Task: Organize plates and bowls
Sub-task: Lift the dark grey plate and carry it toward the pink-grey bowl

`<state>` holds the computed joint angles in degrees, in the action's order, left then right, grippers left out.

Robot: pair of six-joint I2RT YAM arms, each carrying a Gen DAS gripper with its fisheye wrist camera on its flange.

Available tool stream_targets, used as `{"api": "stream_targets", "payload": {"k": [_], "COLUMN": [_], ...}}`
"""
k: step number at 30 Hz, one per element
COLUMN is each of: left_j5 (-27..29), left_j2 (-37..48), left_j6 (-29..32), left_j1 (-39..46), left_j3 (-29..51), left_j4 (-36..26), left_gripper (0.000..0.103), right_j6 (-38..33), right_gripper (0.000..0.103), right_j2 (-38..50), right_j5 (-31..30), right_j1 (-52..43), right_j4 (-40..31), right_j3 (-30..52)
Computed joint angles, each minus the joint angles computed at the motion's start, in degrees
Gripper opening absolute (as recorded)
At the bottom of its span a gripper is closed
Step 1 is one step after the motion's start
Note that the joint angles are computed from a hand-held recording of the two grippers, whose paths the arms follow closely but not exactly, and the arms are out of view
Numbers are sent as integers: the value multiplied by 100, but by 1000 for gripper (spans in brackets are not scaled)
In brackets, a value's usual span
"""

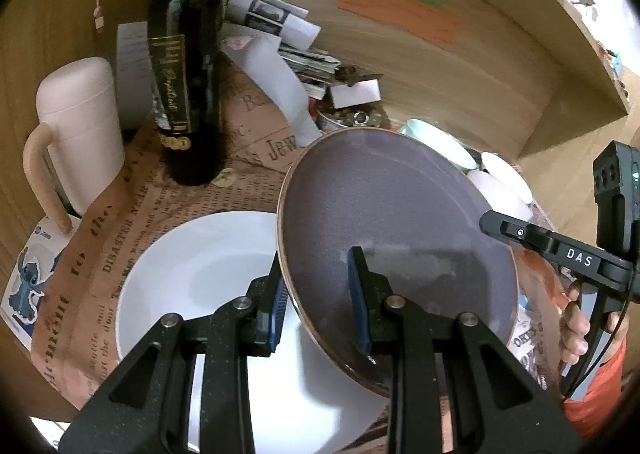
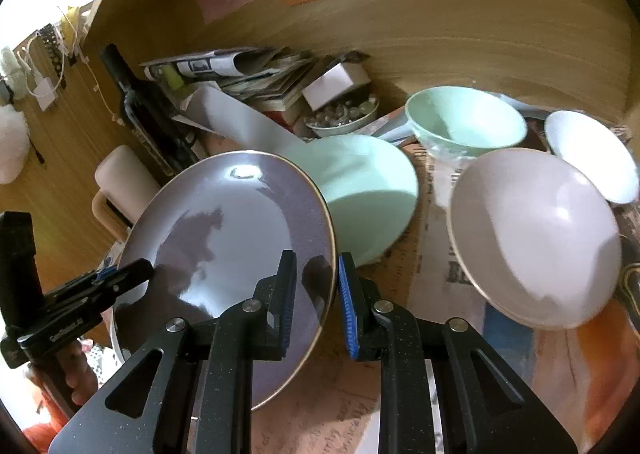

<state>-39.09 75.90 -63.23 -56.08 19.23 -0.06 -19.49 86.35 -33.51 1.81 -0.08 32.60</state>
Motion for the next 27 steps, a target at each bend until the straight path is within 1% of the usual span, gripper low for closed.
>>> {"api": "stream_targets", "payload": {"k": [5, 11, 18, 22, 27], "left_j5": [-131, -117, -161, -42, 106], "left_j2": [224, 578, 1008, 1253, 1602], "left_j6": [-113, -122, -119, -88, -32], "left_j1": [-271, -514, -833, -886, -905], "left_j3": [208, 478, 891, 1000, 1142], "left_j4": [-24, 78, -17, 153, 370], "left_gripper": [29, 29, 29, 29, 29], "right_j6": [-230, -565, -1005, -1313, -1557], "right_gripper": [19, 19, 19, 19, 19], "right_j2": [-306, -566, -615, -581, -464], "right_j5": [-193, -449, -768, -949, -993], "right_j1": [-379, -938, -1646, -2067, -2410], "right_j4": [-208, -481, -817, -1039, -1120], "right_j3": [-147, -290, -364, -370, -404]}}
